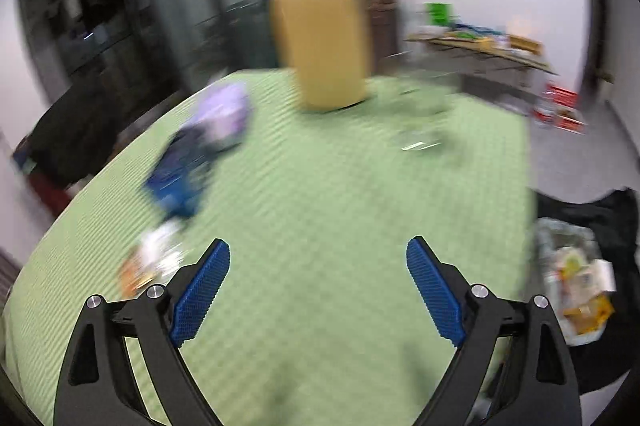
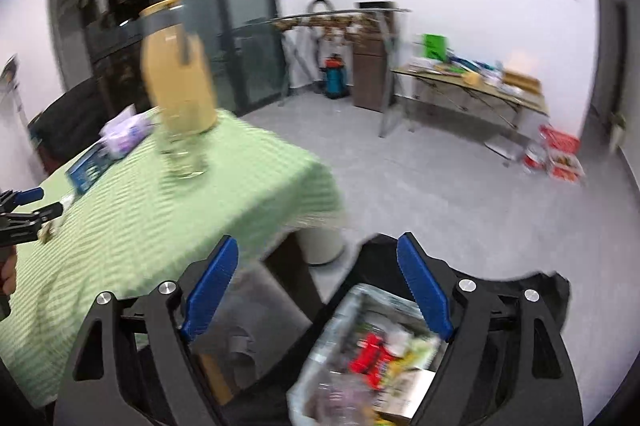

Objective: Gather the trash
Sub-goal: 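Move both tools back over the table, then grasp the blue box with the right tool while the left tool grasps the gold snack bag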

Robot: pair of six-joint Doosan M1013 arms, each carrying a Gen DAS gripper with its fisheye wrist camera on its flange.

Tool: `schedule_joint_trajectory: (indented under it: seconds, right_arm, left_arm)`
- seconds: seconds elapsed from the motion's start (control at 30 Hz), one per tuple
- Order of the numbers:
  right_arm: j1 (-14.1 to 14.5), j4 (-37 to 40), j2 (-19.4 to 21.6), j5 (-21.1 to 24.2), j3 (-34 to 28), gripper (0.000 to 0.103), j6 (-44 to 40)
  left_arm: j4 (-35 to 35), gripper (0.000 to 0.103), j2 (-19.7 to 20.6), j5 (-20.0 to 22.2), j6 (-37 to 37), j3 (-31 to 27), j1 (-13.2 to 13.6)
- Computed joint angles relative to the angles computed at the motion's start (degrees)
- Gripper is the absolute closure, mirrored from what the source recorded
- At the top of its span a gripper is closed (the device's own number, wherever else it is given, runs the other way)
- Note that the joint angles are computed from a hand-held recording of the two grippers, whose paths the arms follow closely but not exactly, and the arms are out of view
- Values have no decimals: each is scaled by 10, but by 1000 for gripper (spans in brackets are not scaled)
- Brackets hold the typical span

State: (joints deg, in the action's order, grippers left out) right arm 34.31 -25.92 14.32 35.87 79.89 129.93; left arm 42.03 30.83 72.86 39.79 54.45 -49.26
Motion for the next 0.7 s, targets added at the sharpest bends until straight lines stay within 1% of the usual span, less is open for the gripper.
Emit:
schedule_joint_trajectory:
  seconds: [0.1, 0.17, 0.2, 0.23, 0.27, 0.3, 0.4, 0.5, 0.6, 0.67, 0.7]
  right_arm:
    - [20, 25, 21, 6, -35, 24, -53]
    - [31, 46, 37, 13, -58, 25, -88]
    - [36, 54, 43, 19, -68, 24, -102]
    - [43, 65, 53, 26, -83, 24, -120]
    - [49, 72, 60, 33, -94, 25, -133]
    - [54, 79, 66, 37, -103, 25, -147]
    - [70, 99, 87, 57, -133, 24, -189]
    - [85, 112, 105, 74, -159, 24, -223]
    - [95, 125, 122, 88, -182, 24, -247]
    - [103, 129, 130, 94, -194, 24, -258]
    - [107, 132, 135, 98, -202, 24, -266]
  left_arm:
    - [-23, 16, -49, -8, -58, 81, 26]
    - [-26, 16, -72, -17, -93, 118, 38]
    - [-22, 17, -88, -32, -119, 146, 46]
    - [-23, 17, -99, -47, -127, 165, 51]
    - [-30, 18, -106, -60, -122, 179, 57]
    - [-52, 20, -114, -74, -100, 192, 66]
    - [-86, 24, -123, -92, -54, 214, 80]
    - [-82, 24, -127, -98, -28, 225, 80]
    - [-93, 24, -127, -114, -3, 231, 87]
    - [-99, 30, -125, -119, -6, 233, 94]
    - [-101, 40, -127, -130, -12, 237, 97]
